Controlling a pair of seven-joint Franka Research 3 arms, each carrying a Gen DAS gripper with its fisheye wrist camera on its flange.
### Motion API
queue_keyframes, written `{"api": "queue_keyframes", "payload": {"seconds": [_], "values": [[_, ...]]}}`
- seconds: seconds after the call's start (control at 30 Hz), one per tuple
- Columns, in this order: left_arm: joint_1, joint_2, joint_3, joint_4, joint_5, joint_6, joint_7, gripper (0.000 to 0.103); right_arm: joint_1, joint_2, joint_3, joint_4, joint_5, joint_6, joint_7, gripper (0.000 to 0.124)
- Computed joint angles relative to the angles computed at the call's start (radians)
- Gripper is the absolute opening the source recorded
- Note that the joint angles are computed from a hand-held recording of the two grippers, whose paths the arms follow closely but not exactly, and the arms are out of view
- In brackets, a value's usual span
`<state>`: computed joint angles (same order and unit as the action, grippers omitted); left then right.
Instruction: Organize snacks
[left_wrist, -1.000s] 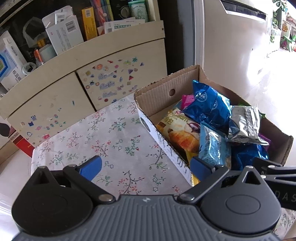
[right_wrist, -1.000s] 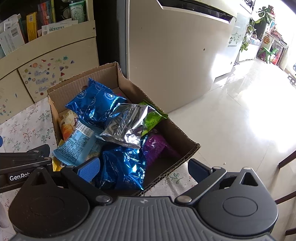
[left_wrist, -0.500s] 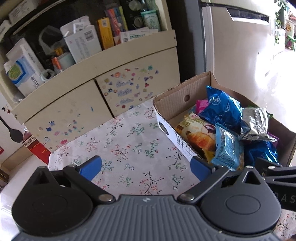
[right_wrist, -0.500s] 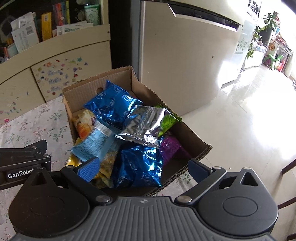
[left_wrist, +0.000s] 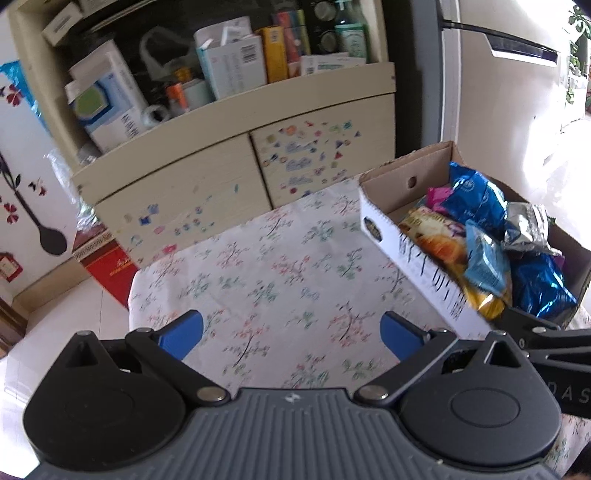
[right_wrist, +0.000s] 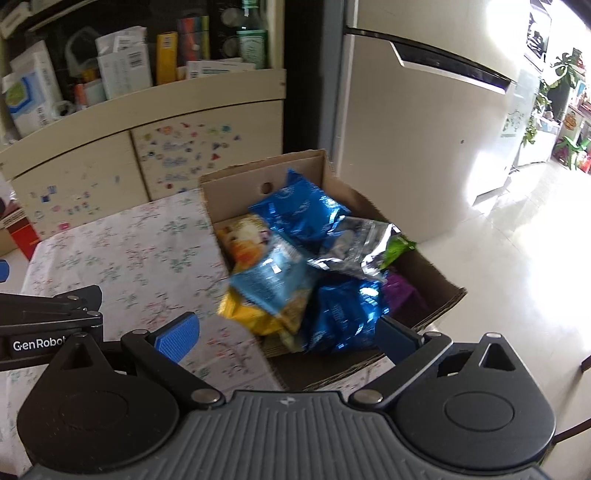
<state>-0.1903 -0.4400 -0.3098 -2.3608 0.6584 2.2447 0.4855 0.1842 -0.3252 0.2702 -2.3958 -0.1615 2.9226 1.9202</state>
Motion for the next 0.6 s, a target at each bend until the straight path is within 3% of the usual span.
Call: {"api": "queue_keyframes", "payload": {"seconds": [0.27,0.6], "values": [[-0.018,-0.14,0.03,-0.126,-0.101,-0.006,0.014,0.102,0.175,-0.012,-0.098,-0.047,0.215,0.017,-0.172,0.103],[-0.008,-0.293,0.055,-0.263,-0.183,-0.052,0.003,0.102,0.186,0.024,-0.032,-0.065,0.233,-0.012,-0.2,0.103]]}}
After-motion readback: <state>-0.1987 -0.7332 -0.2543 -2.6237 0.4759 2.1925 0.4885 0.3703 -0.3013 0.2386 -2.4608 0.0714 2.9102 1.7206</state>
